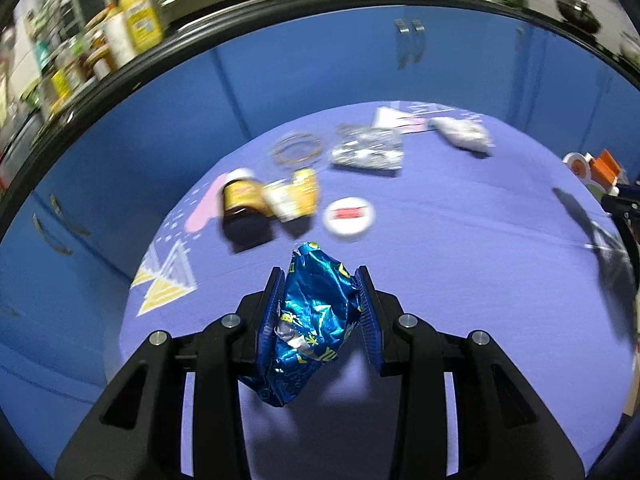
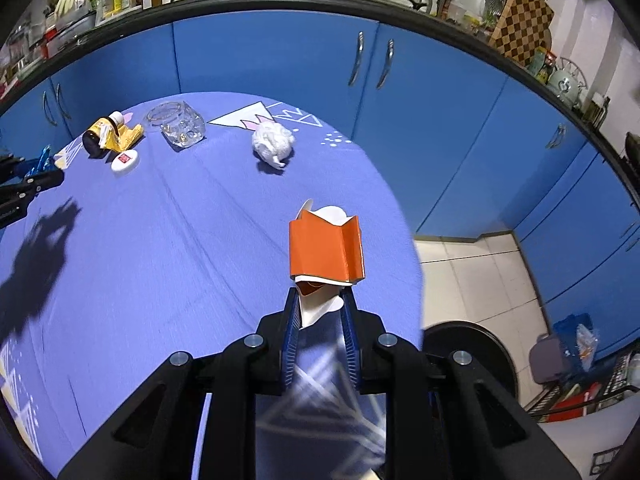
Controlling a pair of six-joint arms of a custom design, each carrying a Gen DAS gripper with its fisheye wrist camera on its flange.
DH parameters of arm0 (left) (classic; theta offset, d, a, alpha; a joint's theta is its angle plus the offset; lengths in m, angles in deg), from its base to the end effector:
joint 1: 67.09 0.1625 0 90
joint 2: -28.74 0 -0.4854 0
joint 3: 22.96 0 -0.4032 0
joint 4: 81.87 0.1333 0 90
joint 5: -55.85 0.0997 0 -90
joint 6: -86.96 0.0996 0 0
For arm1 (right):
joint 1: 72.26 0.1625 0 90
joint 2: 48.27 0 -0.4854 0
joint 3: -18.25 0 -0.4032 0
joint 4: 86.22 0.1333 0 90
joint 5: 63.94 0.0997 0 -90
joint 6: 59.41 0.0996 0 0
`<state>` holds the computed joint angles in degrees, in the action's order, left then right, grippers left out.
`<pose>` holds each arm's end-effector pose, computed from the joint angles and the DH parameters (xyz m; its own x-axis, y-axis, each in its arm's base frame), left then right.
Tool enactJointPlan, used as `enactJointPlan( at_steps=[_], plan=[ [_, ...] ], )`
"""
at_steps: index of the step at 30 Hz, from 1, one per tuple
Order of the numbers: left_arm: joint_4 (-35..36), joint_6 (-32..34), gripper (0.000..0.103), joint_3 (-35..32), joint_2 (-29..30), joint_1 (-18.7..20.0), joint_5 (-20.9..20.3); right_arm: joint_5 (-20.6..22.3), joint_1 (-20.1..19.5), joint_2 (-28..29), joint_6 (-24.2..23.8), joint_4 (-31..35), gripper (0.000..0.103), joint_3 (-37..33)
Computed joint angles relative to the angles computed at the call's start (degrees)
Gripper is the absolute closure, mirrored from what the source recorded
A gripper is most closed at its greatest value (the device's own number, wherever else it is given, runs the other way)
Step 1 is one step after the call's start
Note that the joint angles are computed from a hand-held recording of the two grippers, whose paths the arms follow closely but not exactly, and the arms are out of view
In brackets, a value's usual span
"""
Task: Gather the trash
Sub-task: 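Grasp the blue foil wrapper with the left tool while the right grasps the orange packet, then carry the foil wrapper and orange packet over the black bin, open the right tool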
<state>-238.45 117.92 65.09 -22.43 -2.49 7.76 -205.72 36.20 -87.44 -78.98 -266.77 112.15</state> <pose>-0.1413 -0.7634 0.2837 -0.5065 0.4210 -0.7524 0.7384 0.6625 -0.1264 0.2821 -0.6713 0.1483 -0.6041 -0.0313 0.7963 -0.4873 0.8052 -0.3380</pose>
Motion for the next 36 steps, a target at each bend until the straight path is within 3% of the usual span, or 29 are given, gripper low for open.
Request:
enactJointPlan(
  at_steps=[19,36],
  plan=[
    [0.13,2.64,0.066,5.74,2.92,-10.77,-7.06,-5.99,1.45,-9.44,-2.97,-10.23,0.082,12.41],
    [2.76,1.45,0.066,5.1,6.58,-15.38,-10.18,-8.01,0.73,-15.53,-3.76,-16.76,0.082,19.89]
  ],
)
